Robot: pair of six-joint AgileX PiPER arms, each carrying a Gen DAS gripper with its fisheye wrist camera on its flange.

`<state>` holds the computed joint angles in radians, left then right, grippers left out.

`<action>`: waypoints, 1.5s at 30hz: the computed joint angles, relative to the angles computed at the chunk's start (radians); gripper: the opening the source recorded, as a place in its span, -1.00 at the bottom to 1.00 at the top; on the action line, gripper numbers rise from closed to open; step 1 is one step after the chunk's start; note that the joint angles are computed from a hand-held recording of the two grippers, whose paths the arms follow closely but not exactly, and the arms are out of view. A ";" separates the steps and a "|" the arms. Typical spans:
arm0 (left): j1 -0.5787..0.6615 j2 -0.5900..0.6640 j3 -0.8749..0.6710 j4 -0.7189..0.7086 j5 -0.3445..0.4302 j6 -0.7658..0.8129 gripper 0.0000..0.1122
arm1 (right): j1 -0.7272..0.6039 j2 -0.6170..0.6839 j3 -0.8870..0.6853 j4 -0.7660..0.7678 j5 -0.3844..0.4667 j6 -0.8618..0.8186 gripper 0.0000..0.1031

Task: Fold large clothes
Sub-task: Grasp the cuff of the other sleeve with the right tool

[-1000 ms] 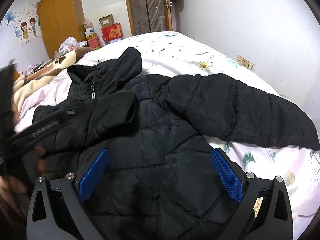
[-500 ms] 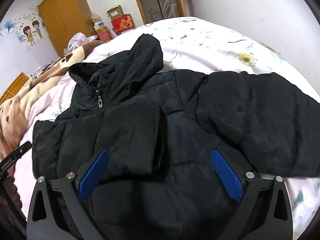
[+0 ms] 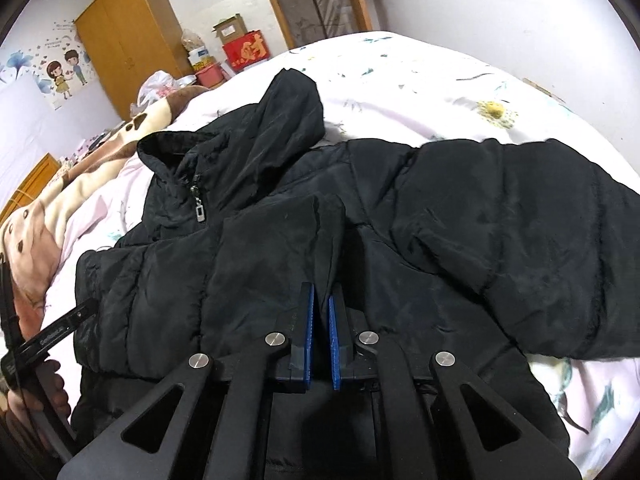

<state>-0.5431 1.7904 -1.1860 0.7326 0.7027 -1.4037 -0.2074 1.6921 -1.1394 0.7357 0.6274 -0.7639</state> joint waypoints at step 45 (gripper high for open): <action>-0.525 0.284 -0.720 -0.163 0.351 0.120 0.45 | -0.918 0.212 -0.471 -0.091 0.277 -0.052 0.30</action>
<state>-1.0678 2.0743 -1.9065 0.5692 1.0533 -1.2840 -1.1249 1.9045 -1.6107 0.6446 0.9043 -0.8160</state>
